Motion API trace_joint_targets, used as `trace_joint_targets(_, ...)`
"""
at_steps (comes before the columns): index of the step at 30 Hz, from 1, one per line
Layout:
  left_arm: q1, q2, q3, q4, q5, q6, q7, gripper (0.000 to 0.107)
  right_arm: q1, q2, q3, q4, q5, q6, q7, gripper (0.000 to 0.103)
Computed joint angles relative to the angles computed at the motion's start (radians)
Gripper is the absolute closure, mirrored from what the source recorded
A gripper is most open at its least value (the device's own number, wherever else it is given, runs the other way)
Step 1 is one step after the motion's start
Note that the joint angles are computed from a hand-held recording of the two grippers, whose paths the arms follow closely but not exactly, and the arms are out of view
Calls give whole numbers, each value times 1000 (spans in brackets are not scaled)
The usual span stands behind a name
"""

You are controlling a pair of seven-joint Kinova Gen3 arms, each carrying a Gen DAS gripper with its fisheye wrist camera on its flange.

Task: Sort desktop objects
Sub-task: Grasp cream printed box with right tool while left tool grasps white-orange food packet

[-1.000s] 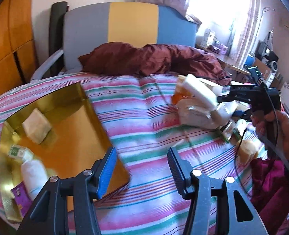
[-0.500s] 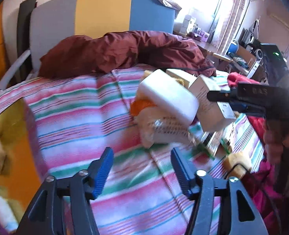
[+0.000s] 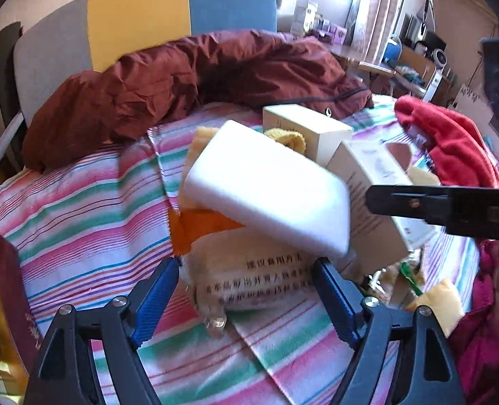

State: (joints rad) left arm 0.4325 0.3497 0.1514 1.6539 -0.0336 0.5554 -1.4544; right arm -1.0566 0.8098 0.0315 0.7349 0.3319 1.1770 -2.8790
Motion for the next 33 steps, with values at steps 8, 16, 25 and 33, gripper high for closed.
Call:
trace_joint_targets(8, 72, 75, -42, -100, -78, 47, 77, 18, 11, 8, -7, -18, -12, 8, 17, 48)
trace_joint_targets(16, 32, 93, -17, -122, -39, 65, 30, 17, 23, 59, -11, -110, -45, 71, 79, 48)
trace_joint_targets(25, 61, 110, -33, -142, -80, 76, 57, 19, 21, 80, -9, -138, -62, 94, 97, 48)
trace_joint_targets(33, -17, -5, 11, 46, 12, -52, -13, 33, 8, 133, 4, -250, -73, 166, 181, 49)
